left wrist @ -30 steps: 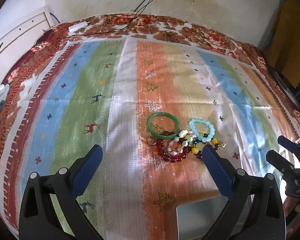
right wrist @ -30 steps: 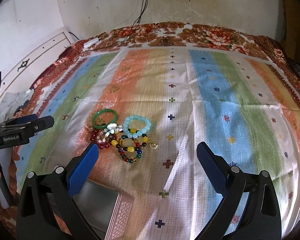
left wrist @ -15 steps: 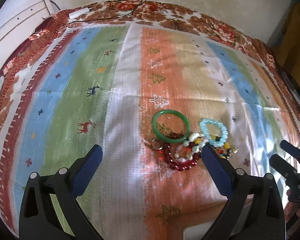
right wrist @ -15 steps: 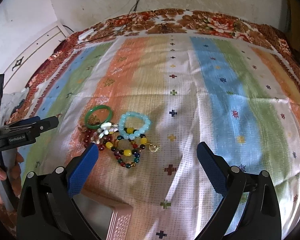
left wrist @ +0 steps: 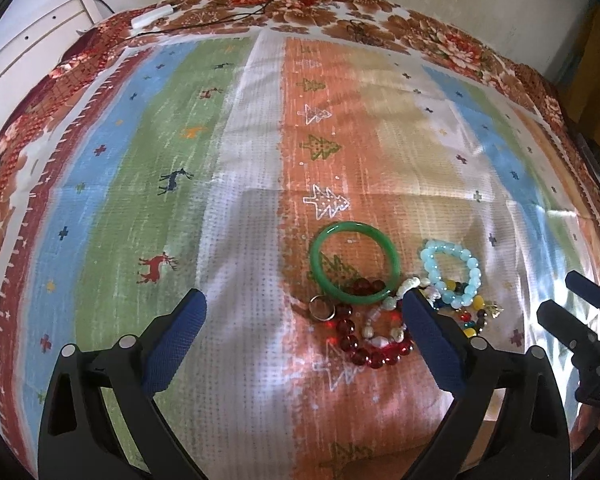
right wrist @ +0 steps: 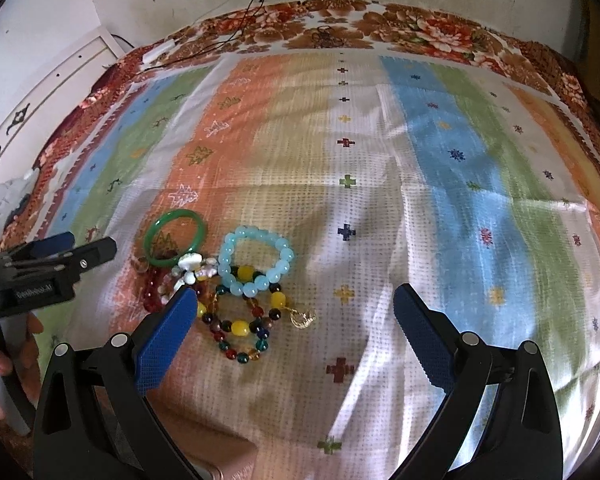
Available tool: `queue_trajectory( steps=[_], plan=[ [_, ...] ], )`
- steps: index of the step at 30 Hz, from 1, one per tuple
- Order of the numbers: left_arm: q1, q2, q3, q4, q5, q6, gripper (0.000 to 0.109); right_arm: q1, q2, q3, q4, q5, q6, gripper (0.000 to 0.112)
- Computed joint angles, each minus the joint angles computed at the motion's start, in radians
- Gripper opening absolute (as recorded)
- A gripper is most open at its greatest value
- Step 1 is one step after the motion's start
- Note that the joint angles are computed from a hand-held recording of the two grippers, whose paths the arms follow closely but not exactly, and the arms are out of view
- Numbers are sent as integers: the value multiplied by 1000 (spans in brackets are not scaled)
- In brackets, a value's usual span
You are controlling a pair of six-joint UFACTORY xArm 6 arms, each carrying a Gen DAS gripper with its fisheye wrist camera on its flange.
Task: Organize jewelry
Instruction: 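Move the left tool toward the green bangle while the right tool approaches the light-blue bracelet, then grasp the green jade bangle with the left tool while the right tool grasps the light-blue bead bracelet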
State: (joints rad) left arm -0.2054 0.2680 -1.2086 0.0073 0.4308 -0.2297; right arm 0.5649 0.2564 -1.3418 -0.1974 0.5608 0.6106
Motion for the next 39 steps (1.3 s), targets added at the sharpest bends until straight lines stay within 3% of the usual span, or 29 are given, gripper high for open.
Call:
queue_trajectory(
  steps=[24,30,32,39],
  plan=[
    [6,174,-186,-43,70,57,83,-17,214,-232,44,131,-28,99],
    [9,211,-224,-46,93,76,75,-17,260,-284,44,164,-31,99],
    [7,220,-233,-39,98,79,75,-18,279,-306,62,188,-49,89],
    [3,238,-244,17,94,69,75,-19,301,-328,56,209,-50,87]
  ],
)
